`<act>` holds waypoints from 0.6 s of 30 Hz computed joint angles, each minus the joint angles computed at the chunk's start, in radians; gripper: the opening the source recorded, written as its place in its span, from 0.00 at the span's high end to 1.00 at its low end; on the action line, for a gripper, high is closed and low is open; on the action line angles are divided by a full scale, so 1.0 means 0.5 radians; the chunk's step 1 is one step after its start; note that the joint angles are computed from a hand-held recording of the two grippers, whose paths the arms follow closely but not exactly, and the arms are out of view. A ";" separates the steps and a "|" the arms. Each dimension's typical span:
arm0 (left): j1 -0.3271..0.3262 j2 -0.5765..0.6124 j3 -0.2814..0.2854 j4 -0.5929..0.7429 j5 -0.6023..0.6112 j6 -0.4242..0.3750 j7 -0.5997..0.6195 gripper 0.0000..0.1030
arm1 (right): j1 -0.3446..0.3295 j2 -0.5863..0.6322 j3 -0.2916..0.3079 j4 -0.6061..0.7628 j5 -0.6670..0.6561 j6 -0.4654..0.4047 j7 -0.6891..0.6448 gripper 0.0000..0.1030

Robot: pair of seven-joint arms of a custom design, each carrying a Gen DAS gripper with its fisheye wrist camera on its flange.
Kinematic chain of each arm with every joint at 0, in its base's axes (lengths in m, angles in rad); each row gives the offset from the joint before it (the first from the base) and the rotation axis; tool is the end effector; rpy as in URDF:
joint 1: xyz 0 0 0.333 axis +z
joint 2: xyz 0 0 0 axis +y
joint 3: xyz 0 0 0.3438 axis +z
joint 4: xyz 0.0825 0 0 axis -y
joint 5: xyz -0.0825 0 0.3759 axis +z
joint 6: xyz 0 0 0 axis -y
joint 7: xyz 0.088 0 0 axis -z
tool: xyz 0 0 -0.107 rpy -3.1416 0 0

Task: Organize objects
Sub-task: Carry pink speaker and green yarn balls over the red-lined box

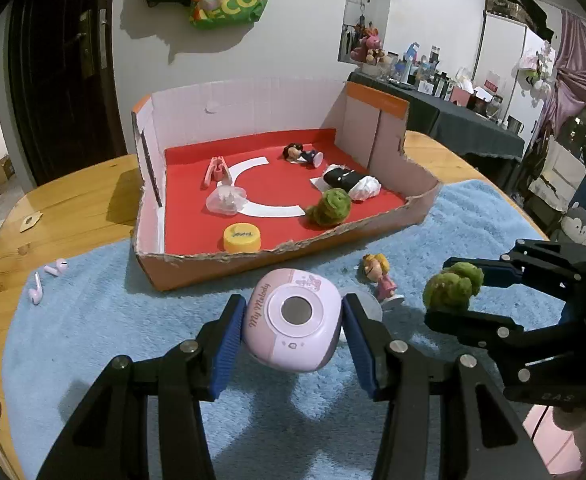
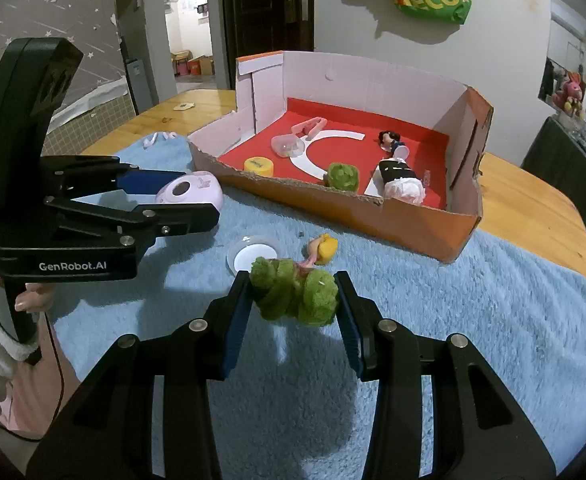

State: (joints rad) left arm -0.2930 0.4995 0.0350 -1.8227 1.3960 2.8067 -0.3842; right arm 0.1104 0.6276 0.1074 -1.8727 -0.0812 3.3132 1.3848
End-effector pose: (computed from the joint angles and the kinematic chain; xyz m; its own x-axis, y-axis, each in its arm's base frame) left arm 0.6337 -0.2187 0.3157 0.3514 -0.9225 0.1597 -0.6033 -0.3536 -0.7148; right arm 0.6821 0.1470 0.3036 0.3774 -0.9181 0.1211 -0.6035 -0.3430 -0.7198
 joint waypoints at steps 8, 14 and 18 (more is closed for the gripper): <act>0.064 -0.046 -0.023 0.034 -0.008 0.054 0.026 0.50 | 0.032 -0.020 -0.034 0.085 -0.003 -0.006 -0.021 0.62; 0.164 0.005 -0.030 0.102 -0.411 0.155 0.424 0.50 | 0.122 0.097 -0.154 0.476 -0.018 -0.258 -0.108 0.62; 0.234 0.031 -0.061 0.128 -0.750 0.096 0.765 0.50 | 0.100 0.281 -0.122 0.899 0.001 -0.615 -0.208 0.62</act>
State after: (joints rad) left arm -0.1761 0.5152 0.0046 -1.7586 1.0207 2.8547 -0.0018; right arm 0.1606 0.7679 0.0466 -1.4230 -0.0807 3.0058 1.2809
